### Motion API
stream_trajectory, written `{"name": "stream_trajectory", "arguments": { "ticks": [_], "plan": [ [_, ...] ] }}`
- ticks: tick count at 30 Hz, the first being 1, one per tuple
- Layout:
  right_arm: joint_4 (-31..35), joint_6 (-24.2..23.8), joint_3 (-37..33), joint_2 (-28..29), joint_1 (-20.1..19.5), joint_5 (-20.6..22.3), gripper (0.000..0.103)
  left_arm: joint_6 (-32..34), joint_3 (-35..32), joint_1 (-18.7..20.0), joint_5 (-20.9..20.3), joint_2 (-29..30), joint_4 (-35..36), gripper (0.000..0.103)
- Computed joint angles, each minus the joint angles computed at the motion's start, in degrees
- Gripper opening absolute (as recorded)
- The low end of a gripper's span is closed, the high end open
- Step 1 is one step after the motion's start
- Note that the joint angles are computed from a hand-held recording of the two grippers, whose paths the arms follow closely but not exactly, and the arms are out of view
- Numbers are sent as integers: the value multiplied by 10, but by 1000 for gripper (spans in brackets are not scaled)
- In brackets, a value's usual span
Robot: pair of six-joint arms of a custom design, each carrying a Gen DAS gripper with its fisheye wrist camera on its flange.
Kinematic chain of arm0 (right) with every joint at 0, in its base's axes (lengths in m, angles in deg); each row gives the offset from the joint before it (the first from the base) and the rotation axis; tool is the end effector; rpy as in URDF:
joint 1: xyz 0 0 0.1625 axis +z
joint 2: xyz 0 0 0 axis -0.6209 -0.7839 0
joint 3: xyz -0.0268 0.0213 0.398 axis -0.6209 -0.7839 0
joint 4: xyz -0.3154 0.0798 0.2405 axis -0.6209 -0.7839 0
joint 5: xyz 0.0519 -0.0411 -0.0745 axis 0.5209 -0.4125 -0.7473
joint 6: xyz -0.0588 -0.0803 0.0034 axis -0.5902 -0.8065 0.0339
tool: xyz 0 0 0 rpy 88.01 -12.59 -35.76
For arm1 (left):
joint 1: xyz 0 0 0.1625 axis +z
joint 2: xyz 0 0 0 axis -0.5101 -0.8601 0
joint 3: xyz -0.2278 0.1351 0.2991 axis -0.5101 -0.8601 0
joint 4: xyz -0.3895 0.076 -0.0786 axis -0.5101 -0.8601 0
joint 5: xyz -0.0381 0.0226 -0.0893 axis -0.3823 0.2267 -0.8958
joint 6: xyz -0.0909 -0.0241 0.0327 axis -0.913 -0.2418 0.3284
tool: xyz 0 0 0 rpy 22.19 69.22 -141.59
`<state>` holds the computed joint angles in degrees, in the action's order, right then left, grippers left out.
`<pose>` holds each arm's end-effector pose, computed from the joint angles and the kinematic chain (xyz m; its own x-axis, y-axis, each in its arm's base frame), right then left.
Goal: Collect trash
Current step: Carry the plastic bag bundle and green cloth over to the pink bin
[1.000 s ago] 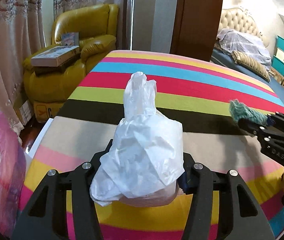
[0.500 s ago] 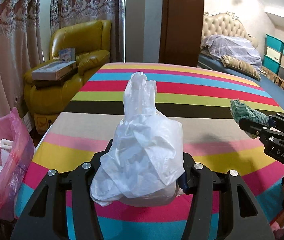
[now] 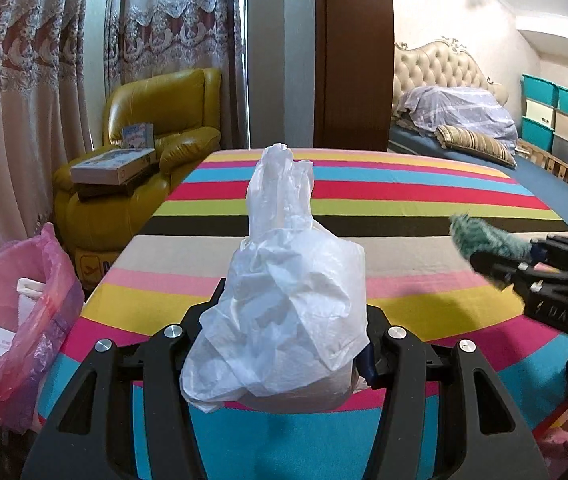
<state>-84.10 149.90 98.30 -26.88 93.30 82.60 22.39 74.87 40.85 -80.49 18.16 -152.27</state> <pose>0.0026 -0.2592 0.1937 -0.6984 -0.1155 0.7064 -0.6254 0.5785 -0.5237 -0.2982 -0.2740 -0.0664 -0.6682 0.2960 -0.6825 0.7195 0.4906 -0.4916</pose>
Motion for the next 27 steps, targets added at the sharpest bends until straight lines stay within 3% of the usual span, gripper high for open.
{"name": "stream_trajectory", "arguments": {
  "ticks": [6, 12, 22, 27],
  "plan": [
    [-17, -1, 15, -2, 18, -2, 31, -29, 25, -24, 23, -6, -4, 52],
    [-28, 2, 20, -1, 61, 14, 31, -58, 53, -33, 41, -22, -3, 52],
    [-78, 16, 6, 76, 185, 103, 32, -164, 114, -49, 87, -88, 71, 52],
    [-102, 16, -12, 147, 262, 163, 32, -234, 143, -58, 112, -143, 159, 52]
  ]
}}
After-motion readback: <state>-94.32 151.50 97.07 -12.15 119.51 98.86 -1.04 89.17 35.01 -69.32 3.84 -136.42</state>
